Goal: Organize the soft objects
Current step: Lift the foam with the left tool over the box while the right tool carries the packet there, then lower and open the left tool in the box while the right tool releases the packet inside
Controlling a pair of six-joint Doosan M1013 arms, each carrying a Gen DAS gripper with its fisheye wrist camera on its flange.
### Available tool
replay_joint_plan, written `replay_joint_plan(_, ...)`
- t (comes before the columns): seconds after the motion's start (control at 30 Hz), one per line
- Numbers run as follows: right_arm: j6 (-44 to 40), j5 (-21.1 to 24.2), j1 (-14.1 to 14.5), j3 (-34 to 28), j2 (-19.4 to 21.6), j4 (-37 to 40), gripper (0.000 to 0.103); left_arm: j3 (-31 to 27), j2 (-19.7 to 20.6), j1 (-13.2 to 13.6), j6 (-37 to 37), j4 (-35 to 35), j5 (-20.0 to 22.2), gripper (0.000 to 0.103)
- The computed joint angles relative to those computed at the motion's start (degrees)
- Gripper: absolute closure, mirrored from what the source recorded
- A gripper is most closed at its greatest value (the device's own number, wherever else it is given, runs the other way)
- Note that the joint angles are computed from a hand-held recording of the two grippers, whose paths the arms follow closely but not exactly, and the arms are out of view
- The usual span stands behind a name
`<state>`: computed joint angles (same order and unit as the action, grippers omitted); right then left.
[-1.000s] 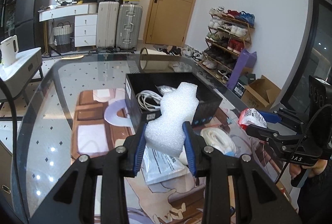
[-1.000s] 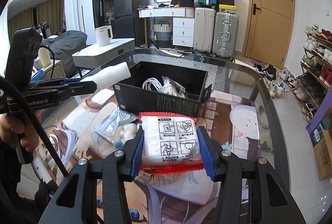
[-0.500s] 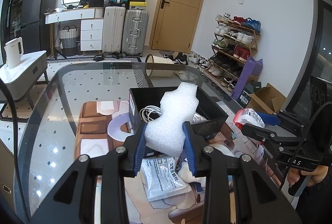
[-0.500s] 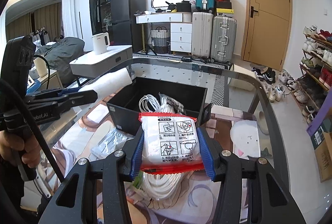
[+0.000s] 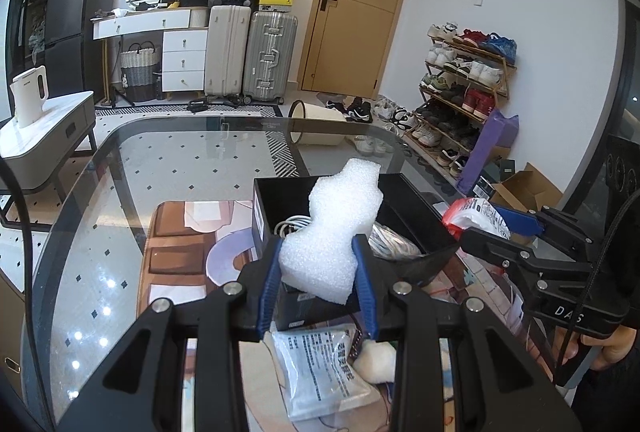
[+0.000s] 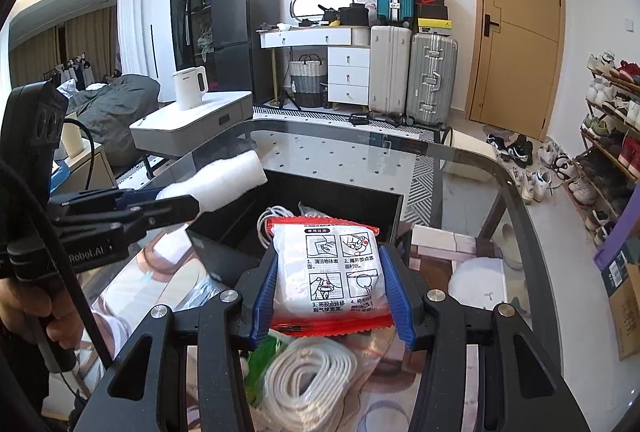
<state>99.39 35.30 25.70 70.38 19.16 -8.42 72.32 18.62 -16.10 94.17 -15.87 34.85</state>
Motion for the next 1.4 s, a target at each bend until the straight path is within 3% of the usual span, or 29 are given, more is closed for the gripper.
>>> replay_joint_plan(0.57,-4.5,3.5,-1.1,-7.6,5.5,5.1,0.054,-3.8,3.2,-1.0,-1.9,4.1,2.6,0.070)
replay_joint_plan(1.1,-4.7,8.1,-1.2,-13.2,10.1,4.4,0.054,-5.7,4.9,-1.8,-2.6,7.4,4.7,0.070)
replay_joint_plan(1.4,-5.2,9.3,-1.5,-14.4,11.3,4.6,0.054,-6.3,5.4,-1.6,0.9,5.1,6.5,0.068)
